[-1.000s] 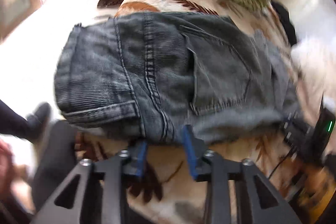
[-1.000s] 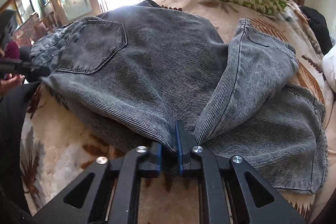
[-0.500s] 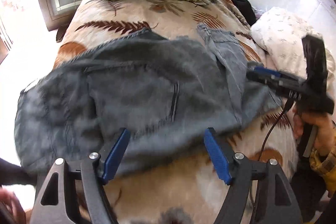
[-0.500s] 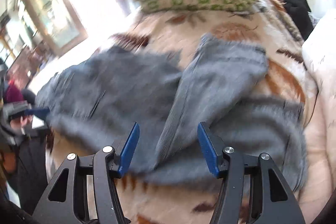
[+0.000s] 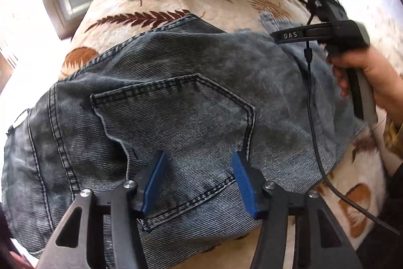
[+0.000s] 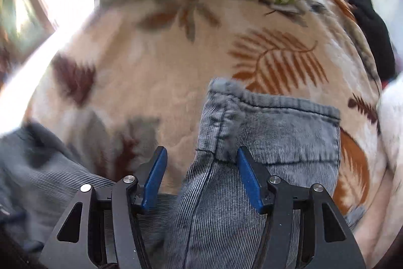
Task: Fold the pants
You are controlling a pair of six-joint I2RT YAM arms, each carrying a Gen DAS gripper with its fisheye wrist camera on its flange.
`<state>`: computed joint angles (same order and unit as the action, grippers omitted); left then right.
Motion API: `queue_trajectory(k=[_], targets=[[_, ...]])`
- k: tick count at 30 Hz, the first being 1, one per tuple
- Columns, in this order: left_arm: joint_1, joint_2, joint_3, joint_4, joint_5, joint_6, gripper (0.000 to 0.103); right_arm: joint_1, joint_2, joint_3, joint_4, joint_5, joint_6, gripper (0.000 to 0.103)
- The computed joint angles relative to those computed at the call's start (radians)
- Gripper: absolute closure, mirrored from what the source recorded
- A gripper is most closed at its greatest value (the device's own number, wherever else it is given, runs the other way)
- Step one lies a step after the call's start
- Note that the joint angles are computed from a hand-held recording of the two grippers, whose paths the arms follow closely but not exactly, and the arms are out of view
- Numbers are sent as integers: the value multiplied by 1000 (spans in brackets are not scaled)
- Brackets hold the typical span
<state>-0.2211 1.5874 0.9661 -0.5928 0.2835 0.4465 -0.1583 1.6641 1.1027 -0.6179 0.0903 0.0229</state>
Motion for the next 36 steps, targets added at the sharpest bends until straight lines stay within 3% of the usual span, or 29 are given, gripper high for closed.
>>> queue_trajectory(k=[2, 6, 12, 15, 18, 22, 27, 30, 32, 36], targets=[[-18, -14, -6, 5, -26, -4, 46, -7, -47, -29, 0, 30, -26, 92], [-15, -24, 29, -62, 23, -2, 47, -121, -258, -124, -32, -13, -83, 93], [-101, -101, 5, -79, 32, -8, 47, -481, -619, -168, -263, -192, -199, 93], [-143, -118, 0, -117, 46, 18, 47, -727, -708, -210, -380, -310, -325, 93], [-126, -153, -17, -159, 77, 31, 47, -864, -713, -282, -404, -348, -401, 93], [-23, -129, -7, -229, 177, -3, 47, -868, -686, -338, -353, -314, -389, 93], [-20, -163, -47, -192, 140, -20, 47, -859, -811, -326, -351, -255, -391, 93], [-32, -155, -42, -194, 162, -33, 47, -968, -825, -294, -434, -321, -442, 93], [-52, -159, -45, -180, 161, -44, 47, -949, -855, -351, -423, -257, -467, 93], [-107, -160, -47, -145, 125, -42, 47, -861, -776, -458, -293, -113, -434, 93]])
